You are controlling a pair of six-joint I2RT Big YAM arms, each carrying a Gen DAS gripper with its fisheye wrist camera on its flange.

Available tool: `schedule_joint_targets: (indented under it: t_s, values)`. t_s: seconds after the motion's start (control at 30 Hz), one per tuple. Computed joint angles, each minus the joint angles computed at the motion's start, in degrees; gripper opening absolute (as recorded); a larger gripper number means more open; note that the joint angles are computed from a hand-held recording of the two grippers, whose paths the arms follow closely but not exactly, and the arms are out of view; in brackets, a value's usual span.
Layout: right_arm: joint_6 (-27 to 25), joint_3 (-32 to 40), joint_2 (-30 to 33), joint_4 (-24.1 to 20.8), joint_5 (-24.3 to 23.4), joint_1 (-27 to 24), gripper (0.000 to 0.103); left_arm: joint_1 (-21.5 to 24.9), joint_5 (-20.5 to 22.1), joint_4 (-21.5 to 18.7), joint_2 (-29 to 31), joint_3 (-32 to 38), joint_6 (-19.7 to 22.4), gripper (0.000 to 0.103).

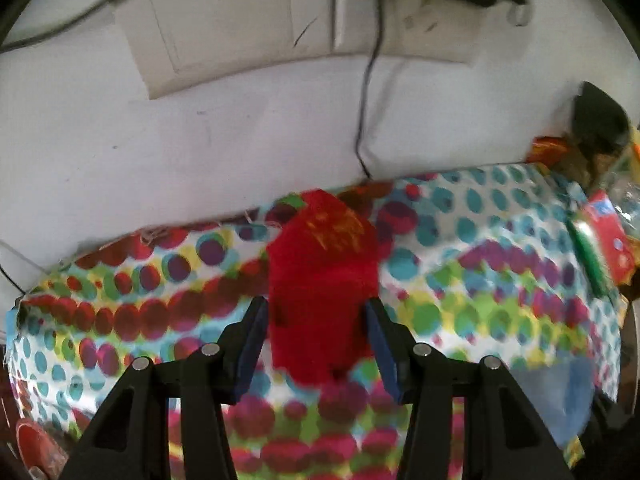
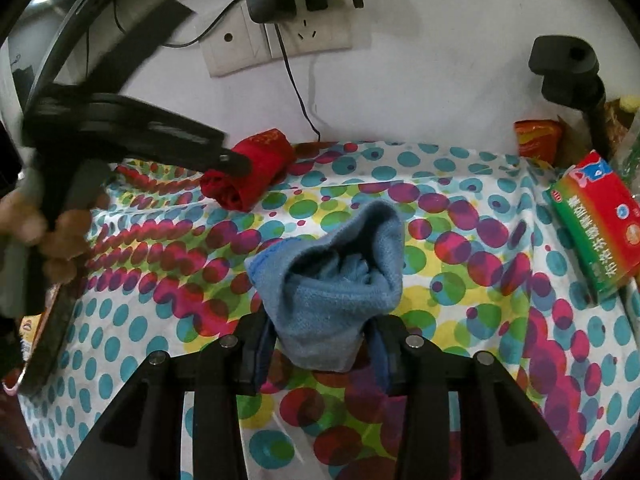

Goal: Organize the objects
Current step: 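Grasp the red sock with the left gripper while the right gripper holds the gray-blue sock, then carry the red sock to the red tray and release it with the left gripper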

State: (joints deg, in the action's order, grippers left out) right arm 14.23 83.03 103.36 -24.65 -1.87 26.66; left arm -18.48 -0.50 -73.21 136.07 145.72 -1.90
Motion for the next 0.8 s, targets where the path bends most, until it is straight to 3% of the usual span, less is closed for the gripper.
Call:
schedule_joint_targets:
  t_s: [0.17, 0.3, 0.47, 0.63, 0.8]
  values:
    - [0.0, 3.0, 2.1, -4.6, -1.0, -0.1, 0.040, -0.2, 1.4, -5.2, 8.0, 11.8, -4.0, 0.052]
    - [-1.4, 3.4, 2.3, -5.5, 0.9, 0.7, 0.040, -1.9, -2.7, 1.7, 3.9, 3.4, -3.6, 0.055]
    - [-2.6, 4.3, 2.6, -7.0, 4.0, 1.5, 0.040, -3.0, -5.0, 7.6, -2.2, -7.4, -3.4, 0.040]
    - [-3.6, 5.7, 3.1, -8.7, 6.2, 2.1, 0.040, -2.8, -1.4, 10.3, -8.7, -17.4, -5.3, 0.038]
    - [-3.8, 6.8, 3.5, -10.0, 7.3, 2.4, 0.040, -2.9, -1.7, 14.4, -16.0, -29.1, -4.4, 0.038]
